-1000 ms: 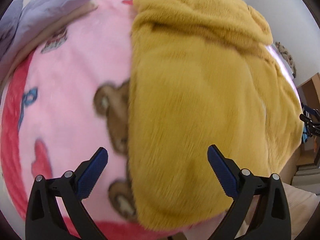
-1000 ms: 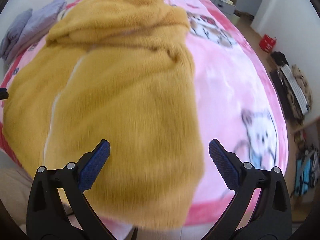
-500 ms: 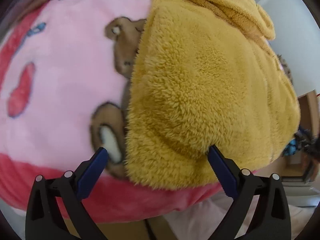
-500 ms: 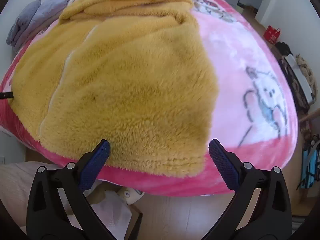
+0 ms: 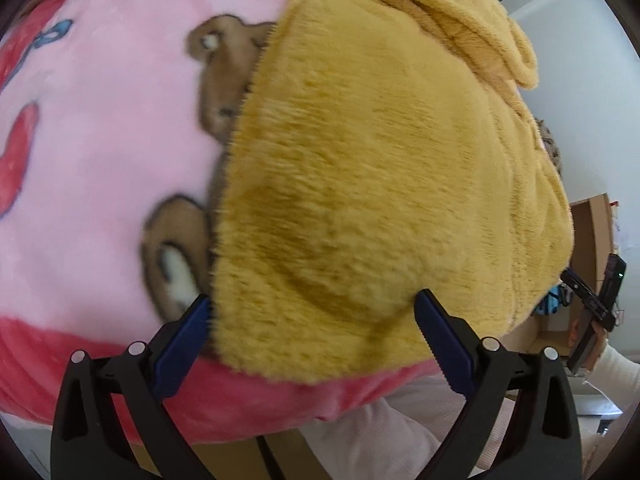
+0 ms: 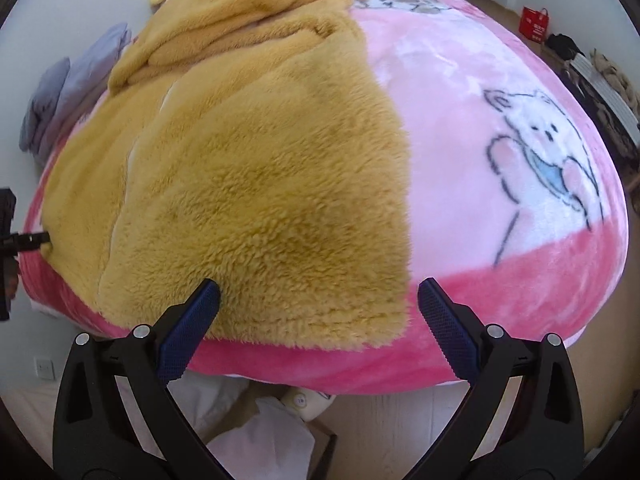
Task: Fold large clothes
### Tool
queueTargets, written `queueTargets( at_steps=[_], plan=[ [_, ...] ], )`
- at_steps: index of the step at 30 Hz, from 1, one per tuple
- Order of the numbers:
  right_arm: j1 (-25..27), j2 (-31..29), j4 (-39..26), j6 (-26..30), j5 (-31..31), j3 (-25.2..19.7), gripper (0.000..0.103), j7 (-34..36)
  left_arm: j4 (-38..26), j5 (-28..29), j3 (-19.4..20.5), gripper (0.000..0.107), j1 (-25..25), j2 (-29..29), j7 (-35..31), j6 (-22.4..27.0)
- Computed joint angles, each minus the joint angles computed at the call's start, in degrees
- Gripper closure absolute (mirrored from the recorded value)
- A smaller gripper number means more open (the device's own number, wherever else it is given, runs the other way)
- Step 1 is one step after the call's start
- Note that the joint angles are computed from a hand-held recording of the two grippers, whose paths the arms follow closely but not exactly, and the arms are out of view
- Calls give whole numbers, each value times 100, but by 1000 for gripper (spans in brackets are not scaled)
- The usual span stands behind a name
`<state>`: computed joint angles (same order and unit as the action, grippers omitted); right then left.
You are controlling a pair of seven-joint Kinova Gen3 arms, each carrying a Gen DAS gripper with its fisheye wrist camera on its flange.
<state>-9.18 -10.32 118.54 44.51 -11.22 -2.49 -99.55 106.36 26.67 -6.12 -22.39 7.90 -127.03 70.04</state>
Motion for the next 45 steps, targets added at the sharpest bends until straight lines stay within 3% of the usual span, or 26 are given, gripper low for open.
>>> queueTargets(
  at_steps=[4, 8, 10, 13, 14, 15, 16, 18, 20, 24, 27, 30, 32, 36, 40, 42, 45],
  plan=[
    [611, 79, 63, 16, -467, -212, 8, 350, 68, -111, 132, 16, 227, 32, 285, -192],
    [1008, 274, 172, 18, -1072, -331, 8, 913, 194, -53, 694, 21, -394, 53, 417, -321],
    [983, 465, 168, 82, -1253, -296, 8, 896, 201, -45, 735, 26, -483, 58, 493, -332],
    [1123, 540, 191, -29, -1300, -488, 8, 641, 178, -80, 273, 53, -62, -15, 453, -263],
    [1074, 525, 186, -42, -1342, -439, 13, 708, 141, -7, 98, 69, 53, -9, 377, -121],
    [1113, 521, 136, 23, -1382, -472, 30, 789, 120, 80, 20, 75, 98, -17, 379, 35],
    [1185, 529, 49, 168, -1446, -514, 38, 871, 89, 85, -96, 77, 242, -24, 422, 99],
    [1196, 564, -108, 487, -1669, -427, 75, 1038, 90, 72, -428, 83, 689, -123, 536, 97],
    [1214, 604, -389, 867, -1566, -478, 80, 857, 81, 211, -719, 85, 966, -235, 819, 141],
    [1291, 440, -1001, 1341, -1432, -606, 89, 604, -71, 121, -841, 85, 1186, -540, 1455, 145],
    [1449, 434, -1757, 1822, -1111, -913, 92, 431, -399, -22, -946, 85, 1335, -683, 1754, 421],
    [926, 473, -2552, 2134, -570, -708, 93, 87, -1134, -291, -1190, 86, 1808, -799, 2332, 722],
    [501, 534, -3083, 2307, -248, -389, 93, -204, -1665, -393, -1012, 86, 1751, -733, 2603, 900],
    [-192, 818, -4145, 2532, 458, 90, 93, -701, -2727, -292, 25, 87, 867, -474, 2904, 888],
    [-1012, 1350, -5206, 2573, 1081, 750, 93, -869, -3788, -386, 1076, 87, 219, 97, 2878, 422],
    [-924, 1702, -5729, 2630, 1360, 612, 93, -880, -4319, -420, 1353, 87, 98, 477, 3001, 282],
    [-367, 2271, -6506, 2449, 1609, 65, 94, -889, -5115, -505, 1089, 87, 552, 1010, 3395, 17]
  ],
)
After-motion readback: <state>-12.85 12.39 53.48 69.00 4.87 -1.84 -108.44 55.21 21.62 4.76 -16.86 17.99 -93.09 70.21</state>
